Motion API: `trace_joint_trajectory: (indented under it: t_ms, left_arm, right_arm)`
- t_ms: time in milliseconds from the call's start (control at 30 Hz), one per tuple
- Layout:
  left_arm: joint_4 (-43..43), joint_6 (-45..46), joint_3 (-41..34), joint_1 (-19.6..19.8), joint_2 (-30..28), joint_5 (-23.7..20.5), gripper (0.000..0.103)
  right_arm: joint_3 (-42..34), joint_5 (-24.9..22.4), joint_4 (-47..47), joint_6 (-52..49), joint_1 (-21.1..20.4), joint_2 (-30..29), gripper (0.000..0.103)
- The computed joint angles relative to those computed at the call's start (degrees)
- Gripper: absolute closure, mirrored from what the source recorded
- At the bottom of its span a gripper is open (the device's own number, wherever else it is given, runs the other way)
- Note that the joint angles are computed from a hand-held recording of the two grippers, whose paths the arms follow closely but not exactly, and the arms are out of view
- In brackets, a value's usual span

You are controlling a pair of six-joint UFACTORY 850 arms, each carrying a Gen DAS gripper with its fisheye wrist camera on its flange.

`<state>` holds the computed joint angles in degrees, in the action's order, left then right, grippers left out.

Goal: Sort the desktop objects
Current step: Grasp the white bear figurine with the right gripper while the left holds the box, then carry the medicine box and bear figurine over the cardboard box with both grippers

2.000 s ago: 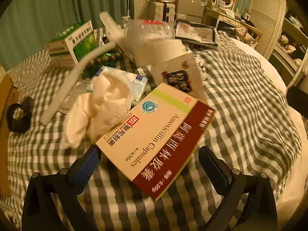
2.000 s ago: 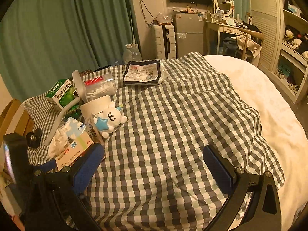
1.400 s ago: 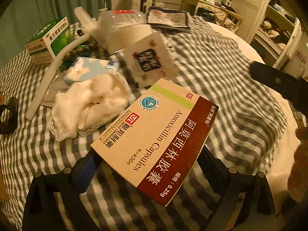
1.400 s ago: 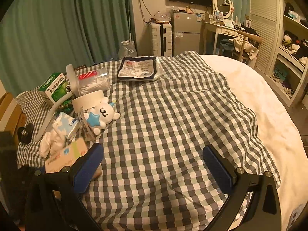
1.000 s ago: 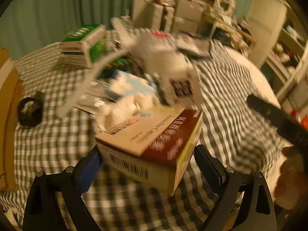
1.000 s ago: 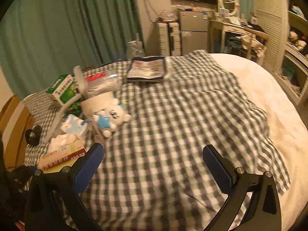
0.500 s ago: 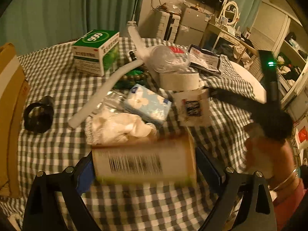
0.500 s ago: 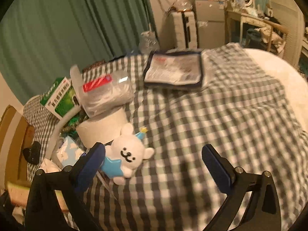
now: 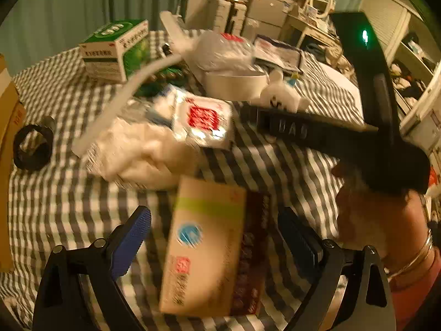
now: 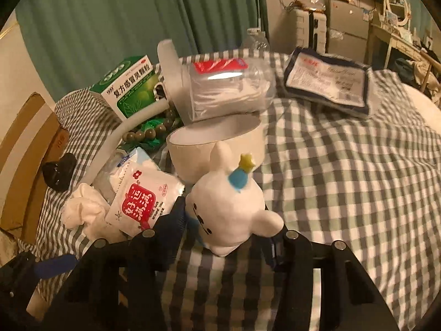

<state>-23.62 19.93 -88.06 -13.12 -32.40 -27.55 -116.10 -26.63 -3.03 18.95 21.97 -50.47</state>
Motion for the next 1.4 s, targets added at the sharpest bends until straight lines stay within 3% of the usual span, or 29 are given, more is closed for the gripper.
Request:
trace_joint_trajectory:
  t_ms: [100,167,367,767,1033,1267,1400]
  left_arm:
    - [3.9,-2.4,0.0,-1.0,-0.6,-1.8,0.010]
    - [10.1,-7.6,0.4,-1.8,-0.6,-1.0,0.025]
    - [7.7,-7.6,1.9,-1.0,1.2,-0.3,0.025]
    - [7.3,-7.9,2.0,-0.6,7.6,1.1,0.025]
    - [11.8,-12.7,-1.6,1.2,10.9,-2.1,0.025]
    - [10.4,-5.4,-8.7,3.0,12.3,-4.9,0.025]
    - [6.1,-0.6,-15.9,6.3,11.0,-10.4,0.025]
  right_arm:
    - [4.2,2.1,-4.5,4.9,-0.2,3.1,0.055]
    - [4.0,1.5,-7.0,6.9,-0.2,3.4,0.055]
    - [11.4,3.8,-12.7,14.1,-0.4,9.4,0.055]
    - [22.5,3.4,-28.8,32.5,2.6,21.5,0.055]
    - [21.0,-2.5,-35.3,35.7,6.5,26.4,0.055]
    - [13.5,-6.7,-36.5,34.5,9.2,25.6,0.055]
    - [6.9,-8.8,-36.2,31.9,11.1,23.3,0.055]
